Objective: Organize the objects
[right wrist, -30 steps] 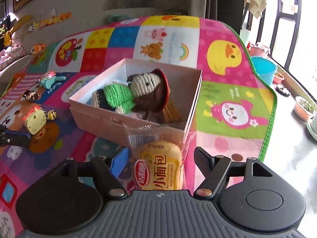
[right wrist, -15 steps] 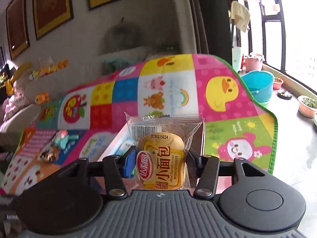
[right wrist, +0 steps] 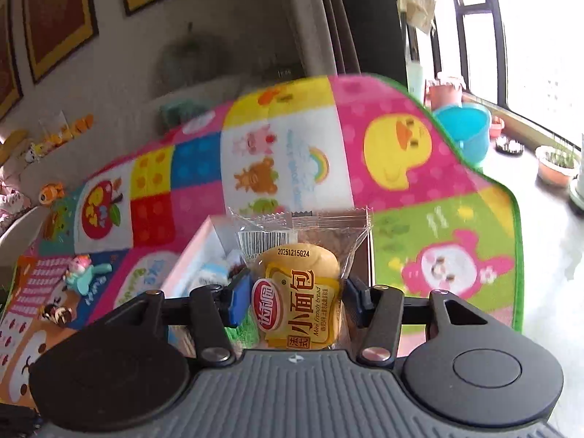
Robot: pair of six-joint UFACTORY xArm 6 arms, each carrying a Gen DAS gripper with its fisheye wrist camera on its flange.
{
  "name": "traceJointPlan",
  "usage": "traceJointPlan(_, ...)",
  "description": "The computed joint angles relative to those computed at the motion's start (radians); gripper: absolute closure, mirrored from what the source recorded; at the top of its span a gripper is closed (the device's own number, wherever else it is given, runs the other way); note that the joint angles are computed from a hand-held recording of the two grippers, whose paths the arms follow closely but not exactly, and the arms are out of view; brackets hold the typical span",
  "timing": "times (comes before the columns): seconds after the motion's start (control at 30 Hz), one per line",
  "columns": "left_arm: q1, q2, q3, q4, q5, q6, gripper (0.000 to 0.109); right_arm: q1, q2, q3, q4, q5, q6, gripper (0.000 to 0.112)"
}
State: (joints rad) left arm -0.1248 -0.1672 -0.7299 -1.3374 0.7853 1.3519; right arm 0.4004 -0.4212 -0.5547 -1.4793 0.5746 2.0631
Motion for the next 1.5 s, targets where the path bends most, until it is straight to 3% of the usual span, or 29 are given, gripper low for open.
traceJointPlan(0.13, -0.008, -0.006, 0.004, -0.01, 0.01, 0.013, 0.098, 0.002, 0.023, -0.103, -0.038, 0.115, -0.13, 0.061)
traceJointPlan(0.3, -0.002, -0.032, 0.024, -0.021, -0.011, 0.037, 0.098, -0.034, 0.286, -0.32, -0.094, 0.218, -0.39, 0.061)
traceJointPlan(0.37, 0.013, -0.032, 0.025, -0.025, -0.014, 0.033, 0.098, -0.054, 0.386, -0.391, -0.037, 0.187, -0.533, 0.061)
traceJointPlan(0.5, 0.042, -0.009, 0.013, -0.023, -0.025, 0.022, 0.098, -0.121, 0.472, -0.433, 0.23, -0.047, -0.755, 0.058)
traceJointPlan(0.53, 0.047, -0.001, 0.009, -0.02, -0.025, 0.019, 0.098, -0.137, 0.465, -0.418, 0.253, -0.105, -0.745, 0.055)
traceJointPlan(0.6, 0.052, 0.015, 0.001, -0.017, -0.027, 0.014, 0.098, -0.161, 0.433, -0.38, 0.232, -0.187, -0.661, 0.038)
traceJointPlan(0.67, 0.051, 0.025, -0.004, -0.018, -0.03, 0.011, 0.098, -0.181, 0.393, -0.338, 0.238, -0.253, -0.615, 0.037)
traceJointPlan(0.83, 0.036, 0.029, -0.007, -0.015, -0.02, 0.016, 0.098, -0.17, 0.345, -0.333, 0.087, -0.224, -0.456, 0.037)
traceJointPlan(0.87, 0.034, 0.026, -0.005, -0.014, -0.017, 0.021, 0.098, -0.173, 0.351, -0.348, 0.064, -0.214, -0.414, 0.038)
traceJointPlan(0.97, 0.03, 0.014, 0.001, -0.013, -0.017, 0.026, 0.098, -0.205, 0.407, -0.421, 0.066, -0.213, -0.311, 0.067)
traceJointPlan(1.0, 0.031, 0.011, 0.003, -0.013, -0.018, 0.028, 0.098, -0.212, 0.435, -0.448, 0.093, -0.207, -0.306, 0.071)
traceJointPlan(1.13, 0.05, 0.009, 0.003, -0.016, -0.022, 0.027, 0.098, -0.232, 0.538, -0.52, 0.22, -0.264, -0.368, 0.074)
traceJointPlan(1.23, 0.047, 0.017, 0.0, -0.021, -0.058, 0.032, 0.098, -0.228, 0.555, -0.497, 0.323, -0.383, -0.465, 0.075)
traceJointPlan(1.3, 0.024, 0.01, 0.01, -0.037, -0.117, 0.063, 0.098, -0.204, 0.566, -0.491, 0.408, -0.355, -0.541, 0.075)
traceJointPlan(1.43, -0.004, -0.006, 0.021, -0.049, -0.172, 0.115, 0.097, -0.193, 0.548, -0.47, 0.35, -0.318, -0.508, 0.075)
traceJointPlan(1.5, -0.006, -0.011, 0.017, -0.069, -0.19, 0.146, 0.097, -0.166, 0.513, -0.451, 0.267, -0.245, -0.436, 0.074)
